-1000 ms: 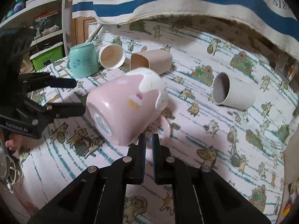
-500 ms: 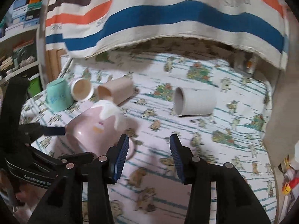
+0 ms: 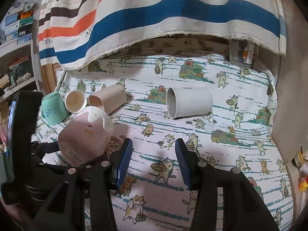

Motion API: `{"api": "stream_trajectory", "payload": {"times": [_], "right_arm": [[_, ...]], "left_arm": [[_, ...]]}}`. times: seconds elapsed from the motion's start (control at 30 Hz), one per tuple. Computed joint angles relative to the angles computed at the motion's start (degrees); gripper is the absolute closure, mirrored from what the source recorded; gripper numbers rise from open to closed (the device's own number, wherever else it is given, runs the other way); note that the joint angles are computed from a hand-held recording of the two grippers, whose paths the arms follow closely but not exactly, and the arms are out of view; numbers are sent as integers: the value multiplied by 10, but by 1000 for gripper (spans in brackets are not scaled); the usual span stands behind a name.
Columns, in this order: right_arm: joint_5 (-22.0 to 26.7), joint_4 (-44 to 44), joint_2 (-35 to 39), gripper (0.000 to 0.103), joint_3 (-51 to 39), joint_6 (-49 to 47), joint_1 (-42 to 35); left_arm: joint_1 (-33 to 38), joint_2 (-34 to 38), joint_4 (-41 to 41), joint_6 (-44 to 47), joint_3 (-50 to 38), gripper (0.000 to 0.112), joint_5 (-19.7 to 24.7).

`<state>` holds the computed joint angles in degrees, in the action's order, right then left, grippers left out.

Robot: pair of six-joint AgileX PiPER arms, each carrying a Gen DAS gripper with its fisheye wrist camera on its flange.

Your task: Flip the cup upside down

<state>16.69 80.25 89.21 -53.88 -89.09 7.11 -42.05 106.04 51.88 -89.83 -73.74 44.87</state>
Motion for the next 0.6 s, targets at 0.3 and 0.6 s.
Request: {"api": "stream_trajectory", "payload": {"times": [0.3,0.6], "right_arm": [[26,15,-9,55,5,-16,-25],[25,17,-18,55,11,-23,-20]], "left_arm": [[-13,-9,36,-2,7,28,28],[-15,-87,10,83,50,28,5]]}}
